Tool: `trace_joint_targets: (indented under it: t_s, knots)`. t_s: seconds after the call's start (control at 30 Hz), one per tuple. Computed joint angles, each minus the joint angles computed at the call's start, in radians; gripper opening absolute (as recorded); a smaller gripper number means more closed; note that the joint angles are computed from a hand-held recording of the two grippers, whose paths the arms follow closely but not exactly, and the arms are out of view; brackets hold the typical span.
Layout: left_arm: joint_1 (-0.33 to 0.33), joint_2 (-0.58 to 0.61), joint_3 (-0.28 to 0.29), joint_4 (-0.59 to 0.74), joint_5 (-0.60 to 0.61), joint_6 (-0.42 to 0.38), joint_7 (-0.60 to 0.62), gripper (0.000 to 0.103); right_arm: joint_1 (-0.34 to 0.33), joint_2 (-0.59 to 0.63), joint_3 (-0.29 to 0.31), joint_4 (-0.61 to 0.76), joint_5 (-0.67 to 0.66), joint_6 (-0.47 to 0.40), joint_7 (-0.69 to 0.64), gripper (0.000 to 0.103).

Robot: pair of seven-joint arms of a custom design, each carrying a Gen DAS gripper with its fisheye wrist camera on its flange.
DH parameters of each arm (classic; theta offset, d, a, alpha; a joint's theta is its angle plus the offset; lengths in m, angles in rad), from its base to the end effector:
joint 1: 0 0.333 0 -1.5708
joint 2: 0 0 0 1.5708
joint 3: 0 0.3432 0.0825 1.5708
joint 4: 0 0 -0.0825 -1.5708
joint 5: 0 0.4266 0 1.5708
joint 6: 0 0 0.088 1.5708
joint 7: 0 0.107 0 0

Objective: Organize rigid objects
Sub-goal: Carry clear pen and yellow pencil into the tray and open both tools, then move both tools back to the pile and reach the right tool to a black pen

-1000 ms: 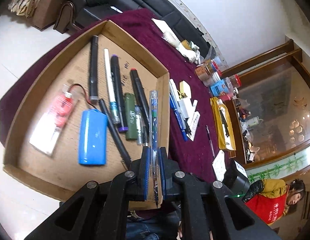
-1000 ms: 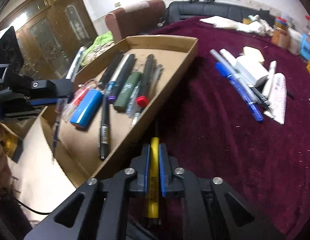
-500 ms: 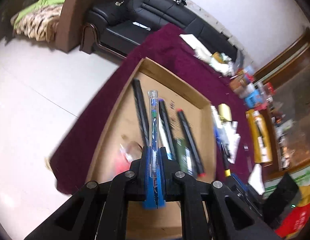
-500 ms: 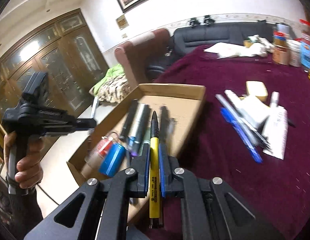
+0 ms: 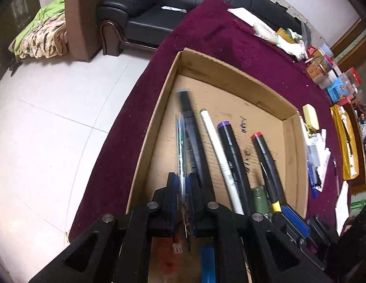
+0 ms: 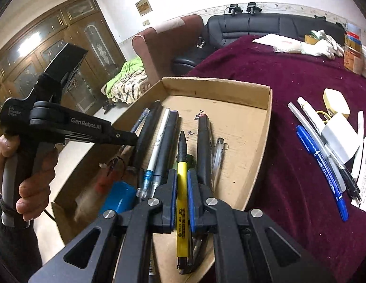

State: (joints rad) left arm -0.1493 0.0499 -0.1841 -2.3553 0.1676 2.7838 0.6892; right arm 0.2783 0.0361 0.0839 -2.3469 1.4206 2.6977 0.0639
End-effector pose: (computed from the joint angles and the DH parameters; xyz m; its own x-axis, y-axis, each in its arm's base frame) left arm 0.5343 -0.1927 0.3442 0.3523 -0.9110 0.2145 -0.8597 -0.4056 -0.3104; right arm 0.5207 0.1619 0.3260 0.6432 -0.7186 -0.2644 -0.6611 -0.3470 -0.6652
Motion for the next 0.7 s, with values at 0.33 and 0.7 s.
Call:
trace_joint_targets:
  t_s: [0.33,0.7]
  knots:
    - [-0.033,-0.068,-0.014,-0.004,0.357,-0.101,-0.363,0.054,-0.025,-0.075,-0.033,-0.05,0.084,-0.125,-0.089,0.031]
    - [-0.149,-0.142,-0.174,0.042,0.848,-0.191,-0.948,0.076,-0.149,-0.178,-0.159,-0.137,0.049,-0.325,-0.11,0.04]
